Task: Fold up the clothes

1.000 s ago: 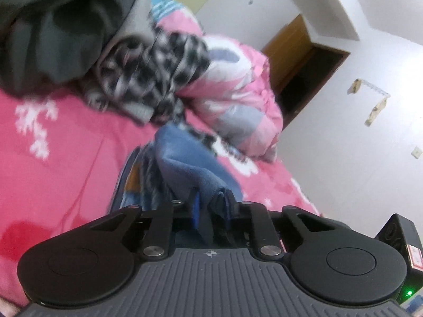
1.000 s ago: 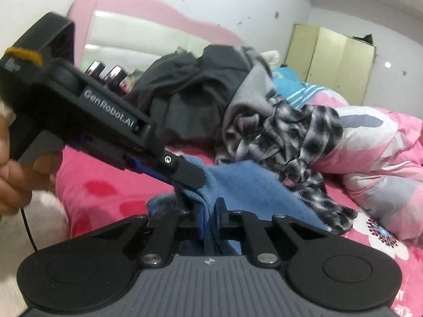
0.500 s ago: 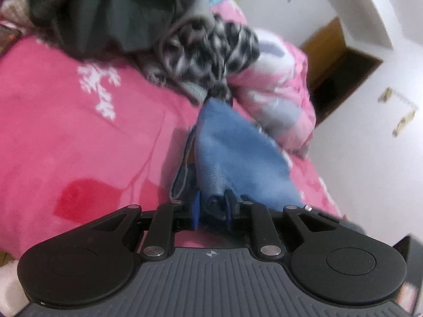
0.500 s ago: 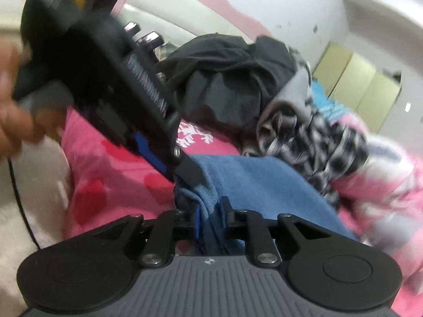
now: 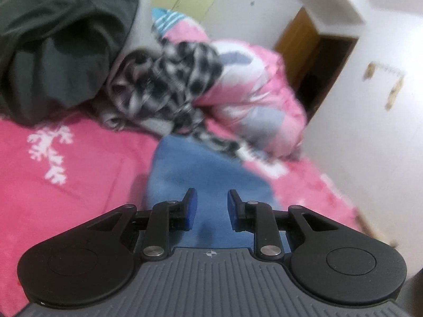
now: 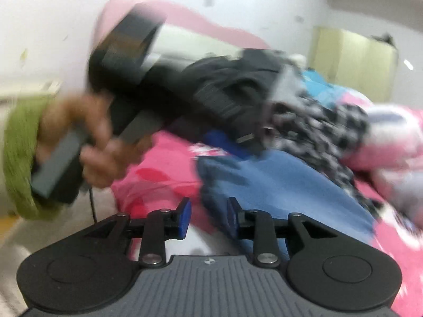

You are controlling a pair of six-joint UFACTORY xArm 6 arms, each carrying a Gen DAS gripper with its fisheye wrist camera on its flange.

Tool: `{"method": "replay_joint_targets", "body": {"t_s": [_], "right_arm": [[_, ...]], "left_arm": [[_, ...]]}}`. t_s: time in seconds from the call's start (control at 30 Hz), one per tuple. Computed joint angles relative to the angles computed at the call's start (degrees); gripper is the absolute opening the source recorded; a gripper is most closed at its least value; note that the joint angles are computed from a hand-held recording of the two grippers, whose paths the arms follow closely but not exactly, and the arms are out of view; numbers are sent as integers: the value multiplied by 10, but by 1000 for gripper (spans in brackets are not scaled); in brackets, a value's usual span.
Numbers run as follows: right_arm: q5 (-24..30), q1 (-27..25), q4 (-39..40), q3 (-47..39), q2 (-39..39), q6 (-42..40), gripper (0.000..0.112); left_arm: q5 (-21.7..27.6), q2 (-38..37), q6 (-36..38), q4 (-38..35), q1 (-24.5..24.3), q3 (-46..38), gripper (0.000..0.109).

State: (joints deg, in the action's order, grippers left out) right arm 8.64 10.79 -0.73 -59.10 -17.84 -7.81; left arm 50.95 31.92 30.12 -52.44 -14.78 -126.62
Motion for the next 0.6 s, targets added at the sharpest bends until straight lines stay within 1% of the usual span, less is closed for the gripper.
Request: {"method": "replay_joint_targets", "body": {"t_s": [0.07,0.13,0.17,0.2,0.23,0.3,0.33,0.37,0.4,0.43,0.47,0.5,0.6], "right_arm": [[-19,-37,-15,5,-19,75,30],[-34,-78,-41,1,-29,163,22],[-39,-99,-58,-4,-32,210,22],[-44,-113,-59,-10,-29,234,20],[-50,-119,-52,-14,-25,238,18],[-39,-114,0,-15,-16,191,18],[-11,-110,17,-10,-14,171,18],[30,-106,26,-5,-10,160,18],[56,-102,33,2,-2,150,18],[59,-99,37,20,-4,156,17],[37,-97,41,44,-7,169,17],[38,-98,43,45,-7,172,17],[100,-105,45,-6,1,157,17]], "left_arm": [[-7,2,-11,7,1,11,23],[-9,0,-16,-9,6,22,23],[-9,-1,-18,-15,7,26,21],[-13,-1,-22,-11,7,27,20],[-19,-2,-25,-3,5,28,19],[-36,-8,-27,18,-1,39,16],[-45,-12,-26,26,-4,47,16],[-54,-17,-24,31,-7,55,16],[-62,-20,-23,33,-9,62,16],[-69,-22,-23,35,-11,68,15],[-75,-25,-23,38,-13,74,15],[-81,-26,-23,39,-14,78,15],[-92,-26,-24,38,-15,82,16]]}}
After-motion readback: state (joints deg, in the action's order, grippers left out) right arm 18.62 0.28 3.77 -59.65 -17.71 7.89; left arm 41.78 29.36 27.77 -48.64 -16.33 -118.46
